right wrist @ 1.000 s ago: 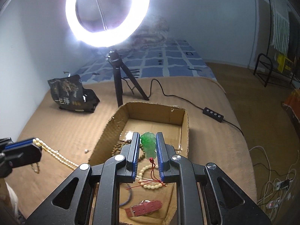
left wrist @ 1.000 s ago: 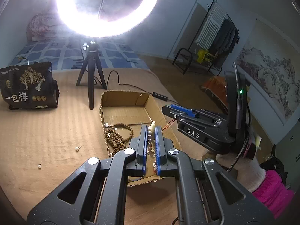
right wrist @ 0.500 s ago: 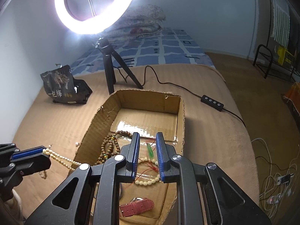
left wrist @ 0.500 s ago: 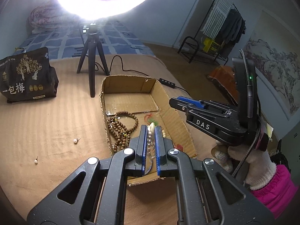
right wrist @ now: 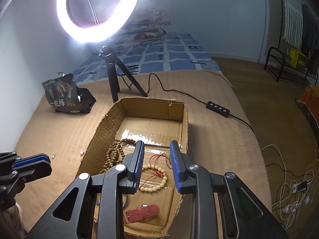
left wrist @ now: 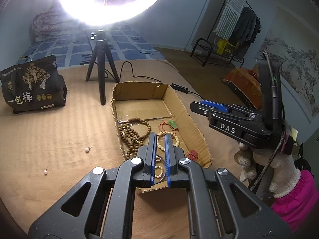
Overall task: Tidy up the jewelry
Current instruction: 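Open the right tool to drop the pendant while the left tool releases the necklace into the box, then move the left tool to a white pearl earring while the right tool approaches the other earring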
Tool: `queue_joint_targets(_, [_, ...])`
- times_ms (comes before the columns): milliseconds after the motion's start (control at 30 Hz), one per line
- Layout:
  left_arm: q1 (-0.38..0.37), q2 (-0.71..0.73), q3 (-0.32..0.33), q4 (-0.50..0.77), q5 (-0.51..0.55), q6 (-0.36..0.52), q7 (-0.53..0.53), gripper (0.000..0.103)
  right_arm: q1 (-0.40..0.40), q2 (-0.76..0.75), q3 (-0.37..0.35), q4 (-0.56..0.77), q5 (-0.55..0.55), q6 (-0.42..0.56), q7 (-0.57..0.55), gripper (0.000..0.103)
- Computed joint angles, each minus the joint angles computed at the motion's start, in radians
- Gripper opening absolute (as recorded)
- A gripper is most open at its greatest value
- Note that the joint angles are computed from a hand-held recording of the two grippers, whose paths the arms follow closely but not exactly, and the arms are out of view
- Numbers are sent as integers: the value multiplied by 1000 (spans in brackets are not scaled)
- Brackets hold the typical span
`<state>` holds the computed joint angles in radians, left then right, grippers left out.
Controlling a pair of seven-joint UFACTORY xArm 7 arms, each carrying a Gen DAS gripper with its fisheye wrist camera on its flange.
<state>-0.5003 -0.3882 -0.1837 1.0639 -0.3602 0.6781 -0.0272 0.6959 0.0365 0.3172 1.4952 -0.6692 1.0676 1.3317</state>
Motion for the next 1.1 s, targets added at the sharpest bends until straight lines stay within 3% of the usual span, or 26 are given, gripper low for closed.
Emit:
queue_joint_targets(200, [14, -28, 11, -13, 15, 8, -1, 5, 14, 6, 7, 21, -12, 19, 14, 32])
queue_joint_targets(367, [30, -56, 22, -29, 27, 11, 3, 6, 37, 28, 9, 63, -35, 51, 21, 33])
queue_joint_targets(500, [52, -85, 27, -45, 52, 14, -2, 23, 67, 53, 7, 109, -63, 85, 26, 45])
queue_joint_targets(867, [131, -159, 89, -92, 93, 38, 14, 23, 176, 192, -43, 298, -99, 102, -21, 45])
queue_joint_targets(1100, [181, -181, 135, -125, 94, 58, 47, 23, 241, 305, -102, 436, -26, 47, -72, 45])
